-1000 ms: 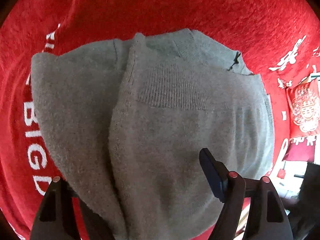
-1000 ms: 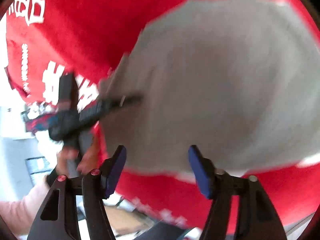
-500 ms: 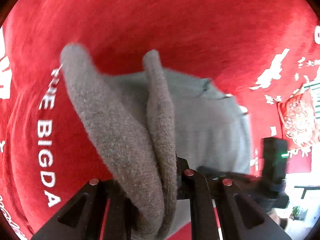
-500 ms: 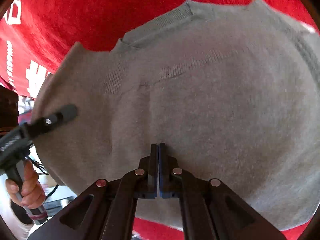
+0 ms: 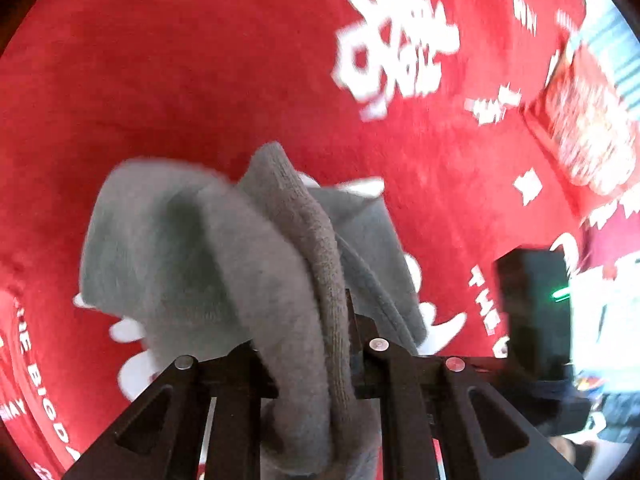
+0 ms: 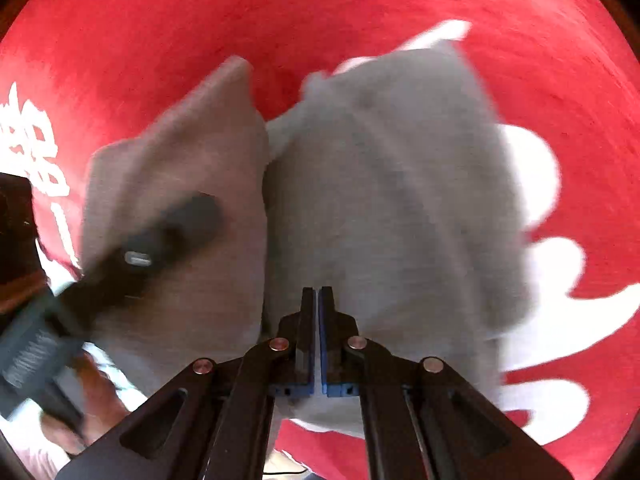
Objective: Fold small clothes
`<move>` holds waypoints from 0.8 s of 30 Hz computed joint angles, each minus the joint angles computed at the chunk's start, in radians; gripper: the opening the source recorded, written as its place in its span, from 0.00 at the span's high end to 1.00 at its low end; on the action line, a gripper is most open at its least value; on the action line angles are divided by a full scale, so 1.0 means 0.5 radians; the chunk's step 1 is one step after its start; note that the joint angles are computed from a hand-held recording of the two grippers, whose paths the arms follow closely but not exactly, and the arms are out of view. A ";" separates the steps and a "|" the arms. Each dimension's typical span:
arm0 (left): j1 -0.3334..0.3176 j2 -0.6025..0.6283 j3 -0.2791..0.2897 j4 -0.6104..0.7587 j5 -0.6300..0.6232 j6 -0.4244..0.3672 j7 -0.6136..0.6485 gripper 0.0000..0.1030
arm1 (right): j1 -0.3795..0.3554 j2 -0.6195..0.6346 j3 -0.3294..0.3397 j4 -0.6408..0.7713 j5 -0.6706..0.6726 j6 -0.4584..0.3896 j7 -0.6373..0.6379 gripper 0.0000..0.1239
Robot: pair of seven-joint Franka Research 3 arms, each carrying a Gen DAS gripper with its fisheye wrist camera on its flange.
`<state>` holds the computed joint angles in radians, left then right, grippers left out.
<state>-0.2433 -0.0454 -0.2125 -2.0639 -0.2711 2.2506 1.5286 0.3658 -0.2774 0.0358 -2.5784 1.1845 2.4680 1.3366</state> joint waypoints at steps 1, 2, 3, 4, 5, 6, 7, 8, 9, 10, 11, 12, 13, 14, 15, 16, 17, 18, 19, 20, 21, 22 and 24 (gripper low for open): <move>-0.022 0.076 -0.033 0.036 0.118 -0.004 -0.079 0.84 | -0.011 -0.006 -0.027 -0.030 0.038 -0.017 -0.023 0.96; -0.035 0.120 -0.049 0.060 0.185 -0.004 -0.125 0.84 | -0.021 -0.010 -0.043 -0.051 0.066 -0.031 -0.041 0.96; -0.053 0.166 -0.067 0.078 0.279 -0.007 -0.189 0.84 | -0.041 -0.020 -0.067 -0.084 0.088 -0.054 -0.068 0.96; -0.062 0.184 -0.075 0.077 0.324 -0.004 -0.228 0.84 | -0.054 -0.022 -0.077 -0.103 0.109 -0.066 -0.088 0.96; -0.069 0.203 -0.082 0.088 0.356 0.003 -0.259 0.84 | -0.065 -0.023 -0.089 -0.122 0.149 -0.079 -0.123 0.96; -0.080 0.203 -0.089 0.086 0.406 0.022 -0.303 0.81 | -0.077 -0.024 -0.101 -0.132 0.189 -0.098 -0.153 0.96; -0.082 0.194 -0.093 0.079 0.410 0.040 -0.304 0.72 | -0.087 -0.027 -0.112 -0.148 0.244 -0.119 -0.192 0.96; -0.082 0.169 -0.096 0.053 0.387 0.068 -0.281 0.67 | -0.107 -0.030 -0.126 -0.159 0.267 -0.145 -0.218 0.96; -0.086 0.152 -0.101 0.040 0.348 0.108 -0.248 0.57 | -0.121 -0.026 -0.130 -0.166 0.299 -0.161 -0.244 0.96; -0.086 0.125 -0.100 0.019 0.322 0.138 -0.215 0.42 | -0.139 -0.038 -0.135 -0.185 0.307 -0.177 -0.266 0.96; -0.092 0.098 -0.101 -0.003 0.343 0.195 -0.222 0.36 | -0.164 -0.064 -0.149 -0.220 0.305 -0.204 -0.295 0.96; -0.095 0.058 -0.098 -0.034 0.351 0.226 -0.213 0.23 | -0.180 -0.073 -0.153 -0.235 0.308 -0.219 -0.309 0.96; -0.102 0.035 -0.097 -0.042 0.362 0.271 -0.206 0.19 | -0.200 -0.086 -0.159 -0.249 0.302 -0.233 -0.310 0.95; -0.106 0.022 -0.092 -0.040 0.351 0.287 -0.196 0.19 | -0.213 -0.086 -0.160 -0.252 0.308 -0.237 -0.313 0.95; -0.108 0.002 -0.084 -0.036 0.319 0.292 -0.174 0.19 | -0.226 -0.101 -0.165 -0.271 0.334 -0.237 -0.320 0.95; -0.108 -0.023 -0.075 -0.041 0.296 0.296 -0.161 0.19 | -0.249 -0.128 -0.183 -0.300 0.355 -0.243 -0.330 0.95; -0.102 -0.031 -0.060 -0.030 0.286 0.291 -0.149 0.19 | -0.265 -0.148 -0.193 -0.322 0.386 -0.246 -0.341 0.95; -0.094 -0.054 -0.047 -0.042 0.275 0.298 -0.139 0.19 | -0.284 -0.174 -0.208 -0.350 0.414 -0.251 -0.354 0.95; -0.083 -0.092 -0.032 -0.053 0.277 0.279 -0.143 0.19 | -0.302 -0.204 -0.230 -0.391 0.473 -0.261 -0.384 0.88; -0.072 -0.121 -0.018 -0.065 0.285 0.246 -0.147 0.19 | -0.297 -0.223 -0.230 -0.430 0.579 -0.258 -0.426 0.75; -0.059 -0.134 -0.002 -0.065 0.287 0.203 -0.154 0.19 | -0.316 -0.243 -0.276 -0.477 0.717 -0.302 -0.483 0.69; -0.054 -0.131 0.001 -0.066 0.288 0.186 -0.178 0.19 | -0.342 -0.262 -0.310 -0.517 0.826 -0.350 -0.527 0.59; -0.011 -0.201 0.047 -0.132 0.272 0.115 -0.219 0.19 | -0.400 -0.288 -0.349 -0.576 0.996 -0.437 -0.600 0.48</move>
<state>-0.2486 -0.1461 -0.1892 -2.1297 -0.1350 2.3079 1.4190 0.1660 -0.4214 -0.1388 -2.8665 1.6827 2.2495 1.0368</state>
